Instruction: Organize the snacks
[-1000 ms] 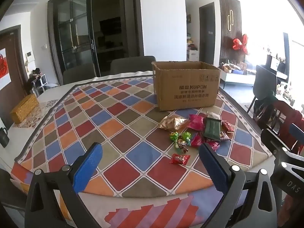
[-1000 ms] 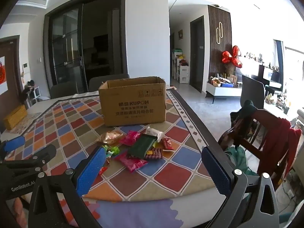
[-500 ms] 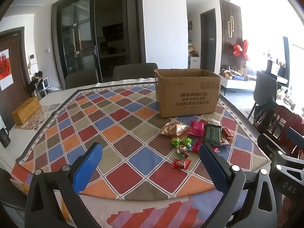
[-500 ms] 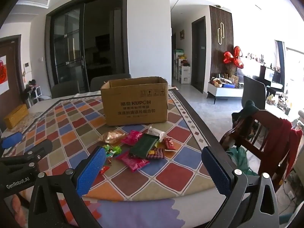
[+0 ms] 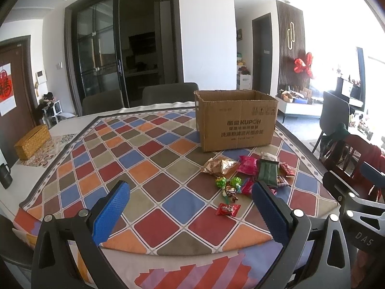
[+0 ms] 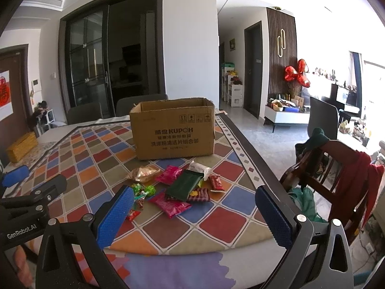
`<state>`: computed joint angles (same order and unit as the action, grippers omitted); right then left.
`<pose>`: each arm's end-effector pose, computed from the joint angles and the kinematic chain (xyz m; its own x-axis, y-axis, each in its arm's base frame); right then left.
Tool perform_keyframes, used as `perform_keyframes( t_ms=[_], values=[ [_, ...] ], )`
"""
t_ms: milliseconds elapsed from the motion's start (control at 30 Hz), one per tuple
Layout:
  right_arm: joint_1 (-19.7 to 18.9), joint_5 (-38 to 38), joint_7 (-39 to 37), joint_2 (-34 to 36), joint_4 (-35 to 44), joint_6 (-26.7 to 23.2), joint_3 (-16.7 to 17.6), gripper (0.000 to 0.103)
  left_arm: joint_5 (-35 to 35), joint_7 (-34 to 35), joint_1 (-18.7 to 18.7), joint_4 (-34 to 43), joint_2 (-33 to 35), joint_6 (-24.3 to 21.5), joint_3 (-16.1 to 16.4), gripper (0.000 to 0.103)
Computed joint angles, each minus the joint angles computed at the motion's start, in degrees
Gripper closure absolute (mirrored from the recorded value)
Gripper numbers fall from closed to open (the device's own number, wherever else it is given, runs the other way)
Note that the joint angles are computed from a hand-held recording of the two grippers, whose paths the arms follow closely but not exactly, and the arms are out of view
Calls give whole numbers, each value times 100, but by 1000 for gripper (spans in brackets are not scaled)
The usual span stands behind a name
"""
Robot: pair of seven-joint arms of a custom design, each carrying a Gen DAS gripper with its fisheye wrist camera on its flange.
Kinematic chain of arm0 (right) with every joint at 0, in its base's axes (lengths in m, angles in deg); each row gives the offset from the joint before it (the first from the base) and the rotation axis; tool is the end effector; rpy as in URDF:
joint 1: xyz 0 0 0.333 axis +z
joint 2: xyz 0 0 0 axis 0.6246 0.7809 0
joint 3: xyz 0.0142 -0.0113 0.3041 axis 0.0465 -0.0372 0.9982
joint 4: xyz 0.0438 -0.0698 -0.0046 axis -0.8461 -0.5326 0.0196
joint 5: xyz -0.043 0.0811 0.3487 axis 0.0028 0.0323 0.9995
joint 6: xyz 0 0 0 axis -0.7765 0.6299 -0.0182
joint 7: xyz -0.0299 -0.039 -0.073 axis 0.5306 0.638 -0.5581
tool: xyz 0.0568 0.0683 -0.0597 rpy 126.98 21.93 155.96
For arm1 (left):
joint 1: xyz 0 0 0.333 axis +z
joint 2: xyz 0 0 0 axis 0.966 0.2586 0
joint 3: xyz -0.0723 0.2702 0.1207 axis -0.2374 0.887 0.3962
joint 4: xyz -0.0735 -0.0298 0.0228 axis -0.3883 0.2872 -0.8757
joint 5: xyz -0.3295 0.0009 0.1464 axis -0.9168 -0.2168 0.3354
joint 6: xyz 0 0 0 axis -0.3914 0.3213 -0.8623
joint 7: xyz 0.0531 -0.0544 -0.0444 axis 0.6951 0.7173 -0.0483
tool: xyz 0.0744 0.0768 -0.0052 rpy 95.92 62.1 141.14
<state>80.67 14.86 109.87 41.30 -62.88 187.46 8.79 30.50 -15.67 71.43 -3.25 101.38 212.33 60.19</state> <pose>0.6307 0.4279 0.4573 -0.3254 -0.9452 -0.0255 -0.4343 0.1734 -0.8839 0.6940 -0.1939 0.4589 -0.3014 -0.9524 -0.0451 -0.4865 0.1942 -0.8518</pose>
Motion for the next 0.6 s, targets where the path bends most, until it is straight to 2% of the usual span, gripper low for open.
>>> perform_keyframes(
  t_ms=[600],
  values=[
    [6,-4,9,-2,3,-3,-13,1,-43,71,-2,91,47,38,-51,0]
  ],
)
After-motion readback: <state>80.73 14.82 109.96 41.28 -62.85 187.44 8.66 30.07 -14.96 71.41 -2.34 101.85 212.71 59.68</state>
